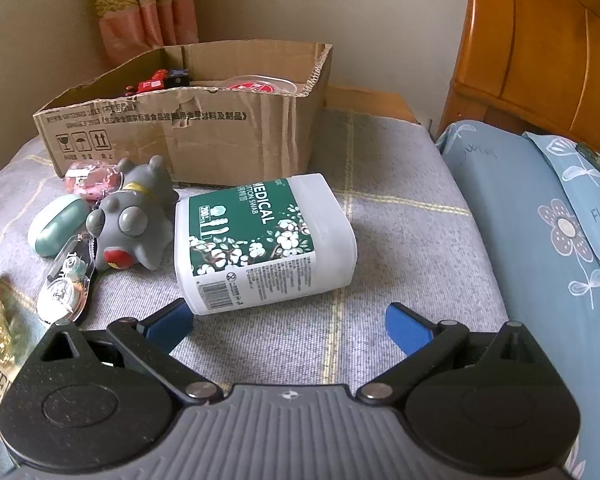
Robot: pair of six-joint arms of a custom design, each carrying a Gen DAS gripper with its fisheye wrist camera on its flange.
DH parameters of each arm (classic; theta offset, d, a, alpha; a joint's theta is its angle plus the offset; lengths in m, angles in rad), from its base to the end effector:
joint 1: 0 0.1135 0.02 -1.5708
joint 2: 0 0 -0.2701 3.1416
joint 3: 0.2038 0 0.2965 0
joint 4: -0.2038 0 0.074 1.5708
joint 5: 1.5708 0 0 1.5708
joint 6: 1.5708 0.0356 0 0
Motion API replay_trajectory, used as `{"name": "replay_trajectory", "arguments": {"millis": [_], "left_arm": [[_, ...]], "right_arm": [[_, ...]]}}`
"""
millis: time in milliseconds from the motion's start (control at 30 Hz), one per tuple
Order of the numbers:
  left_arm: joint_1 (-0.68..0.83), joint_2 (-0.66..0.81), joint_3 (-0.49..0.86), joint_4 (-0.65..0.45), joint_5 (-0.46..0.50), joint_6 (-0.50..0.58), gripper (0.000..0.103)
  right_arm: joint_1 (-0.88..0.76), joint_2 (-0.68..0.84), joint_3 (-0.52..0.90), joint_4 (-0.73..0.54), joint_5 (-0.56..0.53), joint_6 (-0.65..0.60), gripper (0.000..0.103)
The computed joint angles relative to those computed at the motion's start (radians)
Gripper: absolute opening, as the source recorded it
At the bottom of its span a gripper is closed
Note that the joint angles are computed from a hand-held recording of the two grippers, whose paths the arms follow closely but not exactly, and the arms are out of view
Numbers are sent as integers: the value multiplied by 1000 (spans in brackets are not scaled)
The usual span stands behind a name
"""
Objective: Organize rigid objects
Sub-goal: 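Grasp the capsule bottle with the left tool while the right tool grasps the white MEDICAL bottle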
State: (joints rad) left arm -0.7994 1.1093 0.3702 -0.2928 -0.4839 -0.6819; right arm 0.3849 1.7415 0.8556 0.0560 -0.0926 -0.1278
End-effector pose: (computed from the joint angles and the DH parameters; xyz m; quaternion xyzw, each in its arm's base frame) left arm 0.1575 -0.1382 0.1135 -0.0087 0.9380 -0.0039 0.3466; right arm 0.3416 0.1419 0.1120 -0.2523 0.8965 0.0891 0.3531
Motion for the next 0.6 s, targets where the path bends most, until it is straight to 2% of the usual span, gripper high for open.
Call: {"name": "replay_trajectory", "arguments": {"millis": [333, 600], "left_arm": [[11, 96, 21, 103, -48, -6, 102], [41, 161, 62, 129, -39, 9, 102]], "right_arm": [[-59, 5, 6, -12, -143, -152, 103], [-37, 78, 108, -54, -139, -152, 103]]}}
